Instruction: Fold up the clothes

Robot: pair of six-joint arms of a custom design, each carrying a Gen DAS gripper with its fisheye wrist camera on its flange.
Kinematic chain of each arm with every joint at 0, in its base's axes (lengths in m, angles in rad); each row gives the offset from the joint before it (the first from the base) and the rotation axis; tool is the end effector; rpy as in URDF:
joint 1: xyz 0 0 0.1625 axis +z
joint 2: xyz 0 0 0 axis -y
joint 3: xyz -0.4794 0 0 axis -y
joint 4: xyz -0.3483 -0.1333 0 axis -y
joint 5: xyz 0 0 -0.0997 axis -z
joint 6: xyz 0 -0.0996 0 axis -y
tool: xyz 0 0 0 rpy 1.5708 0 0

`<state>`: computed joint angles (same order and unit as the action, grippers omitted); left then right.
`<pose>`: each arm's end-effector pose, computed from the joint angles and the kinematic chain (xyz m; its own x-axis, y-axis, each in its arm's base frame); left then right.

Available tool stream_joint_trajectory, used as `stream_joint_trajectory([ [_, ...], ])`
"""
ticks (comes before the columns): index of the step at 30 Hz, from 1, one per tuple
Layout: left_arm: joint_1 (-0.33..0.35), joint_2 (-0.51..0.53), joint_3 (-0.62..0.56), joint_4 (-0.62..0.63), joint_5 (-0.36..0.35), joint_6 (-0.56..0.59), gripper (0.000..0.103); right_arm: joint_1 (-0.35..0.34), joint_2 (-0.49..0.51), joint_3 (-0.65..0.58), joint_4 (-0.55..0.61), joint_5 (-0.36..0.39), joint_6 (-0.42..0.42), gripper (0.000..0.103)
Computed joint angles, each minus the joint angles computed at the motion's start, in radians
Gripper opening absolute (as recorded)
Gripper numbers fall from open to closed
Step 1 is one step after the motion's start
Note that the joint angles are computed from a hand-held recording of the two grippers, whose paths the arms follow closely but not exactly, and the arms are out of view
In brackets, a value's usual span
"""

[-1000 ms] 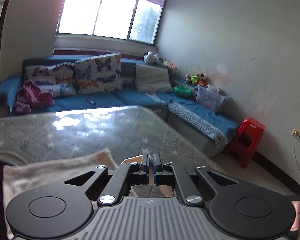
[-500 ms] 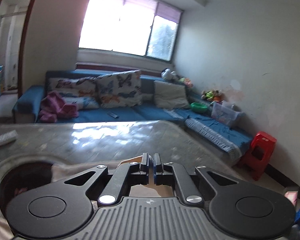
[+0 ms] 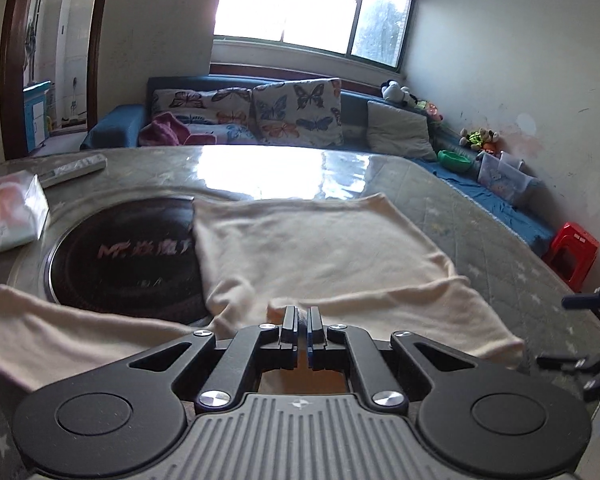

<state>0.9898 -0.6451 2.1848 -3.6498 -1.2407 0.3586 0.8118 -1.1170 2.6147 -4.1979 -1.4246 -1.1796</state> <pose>-0.1513 -0.5321 0.0730 -0.6607 0.6076 -0.4407 0.7506 0.5382 -0.3833 -0.1455 -0.3682 0.2941 -0.5800 -0.0634 0.8121 -0.6353 0.6593 -0.4023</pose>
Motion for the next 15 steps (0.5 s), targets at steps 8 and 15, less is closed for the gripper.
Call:
stream_joint_trajectory([
  [8,0.004,0.0,0.019,-0.01,0.059,0.01,0.006,0.075,-0.06,-0.15,0.27,0.045,0.133,0.057],
  [15,-0.011,-0.005,0.015,-0.013,0.03,-0.001,0.006,0.121,-0.017,-0.234,0.419,0.009,0.123,0.033],
])
